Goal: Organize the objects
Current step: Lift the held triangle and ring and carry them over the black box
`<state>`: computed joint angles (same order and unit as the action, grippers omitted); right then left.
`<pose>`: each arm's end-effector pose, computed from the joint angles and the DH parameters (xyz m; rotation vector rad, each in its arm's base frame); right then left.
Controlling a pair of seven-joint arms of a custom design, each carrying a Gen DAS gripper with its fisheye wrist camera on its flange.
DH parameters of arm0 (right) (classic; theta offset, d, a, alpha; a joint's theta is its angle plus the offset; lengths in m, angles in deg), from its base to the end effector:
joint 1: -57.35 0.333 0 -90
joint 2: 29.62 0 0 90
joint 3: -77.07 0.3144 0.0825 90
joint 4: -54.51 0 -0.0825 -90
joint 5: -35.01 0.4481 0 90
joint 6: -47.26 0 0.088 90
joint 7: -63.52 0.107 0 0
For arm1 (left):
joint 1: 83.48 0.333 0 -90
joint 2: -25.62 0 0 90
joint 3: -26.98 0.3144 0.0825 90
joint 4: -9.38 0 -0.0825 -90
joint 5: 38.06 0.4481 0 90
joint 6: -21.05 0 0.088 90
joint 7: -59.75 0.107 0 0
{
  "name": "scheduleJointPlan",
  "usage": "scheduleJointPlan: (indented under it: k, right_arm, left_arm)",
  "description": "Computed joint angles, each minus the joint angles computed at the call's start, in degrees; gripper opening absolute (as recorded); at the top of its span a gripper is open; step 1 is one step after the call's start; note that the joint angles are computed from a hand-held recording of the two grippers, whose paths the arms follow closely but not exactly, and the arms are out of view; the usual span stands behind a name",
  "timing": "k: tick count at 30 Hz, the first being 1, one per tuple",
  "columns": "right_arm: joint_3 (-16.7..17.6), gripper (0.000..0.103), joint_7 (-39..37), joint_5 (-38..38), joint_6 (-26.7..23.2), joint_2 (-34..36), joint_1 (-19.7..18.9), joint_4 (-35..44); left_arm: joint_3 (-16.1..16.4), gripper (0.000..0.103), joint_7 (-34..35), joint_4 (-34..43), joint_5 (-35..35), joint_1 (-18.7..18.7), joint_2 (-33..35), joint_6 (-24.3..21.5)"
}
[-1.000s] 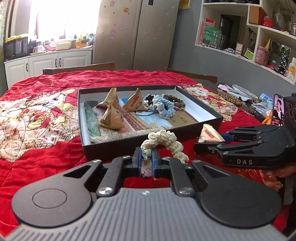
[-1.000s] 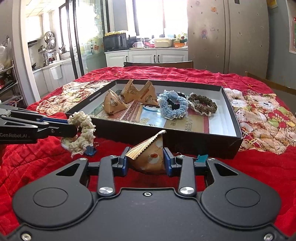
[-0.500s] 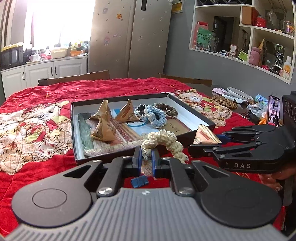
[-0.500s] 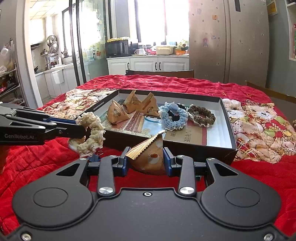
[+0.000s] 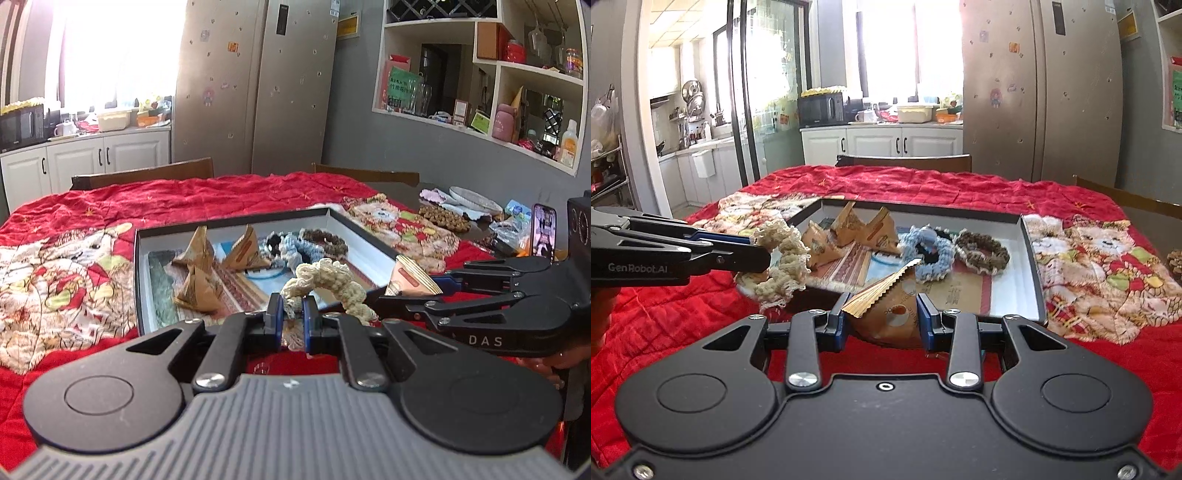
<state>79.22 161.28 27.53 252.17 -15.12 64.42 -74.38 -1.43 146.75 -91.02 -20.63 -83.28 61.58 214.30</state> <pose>0.6166 0.1158 0.3322 -1.6560 1.3963 -0.7715 0.6805 -0.3310 0.3379 -1.1877 2.0695 -1.3271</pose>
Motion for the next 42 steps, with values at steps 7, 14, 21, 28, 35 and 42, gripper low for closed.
scheduleJointPlan:
  k: [7,14,21,28,35,42]
  right_arm:
    - [-0.8,0.035,-1.1,1.8,-0.1,0.4,0.4,2.2]
    - [-1.3,0.035,-0.7,3.1,-1.1,2.0,0.1,6.1]
    - [-1.6,0.035,-2.0,5.4,-2.9,3.8,0.1,9.8]
    - [-2.3,0.035,-2.2,7.7,-4.9,7.2,0.4,14.6]
    - [-2.3,0.035,-1.3,8.6,-9.1,11.9,-0.3,20.2]
    - [-3.7,0.035,-1.3,10.1,-11.6,15.8,0.6,24.0]
  left_arm:
    - [5.6,0.013,0.5,4.1,-3.2,-5.8,0.9,-0.6]
    - [9.6,0.013,1.5,8.5,-6.8,-10.0,2.7,-1.8]
    - [11.6,0.013,2.6,12.9,-9.3,-12.4,4.9,-3.5]
    - [15.5,0.013,2.2,18.3,-12.4,-16.2,7.8,-5.6]
    - [17.1,0.013,1.3,23.9,-14.0,-17.6,11.5,-9.3]
    - [19.5,0.013,0.5,28.7,-13.8,-19.8,14.8,-12.8]
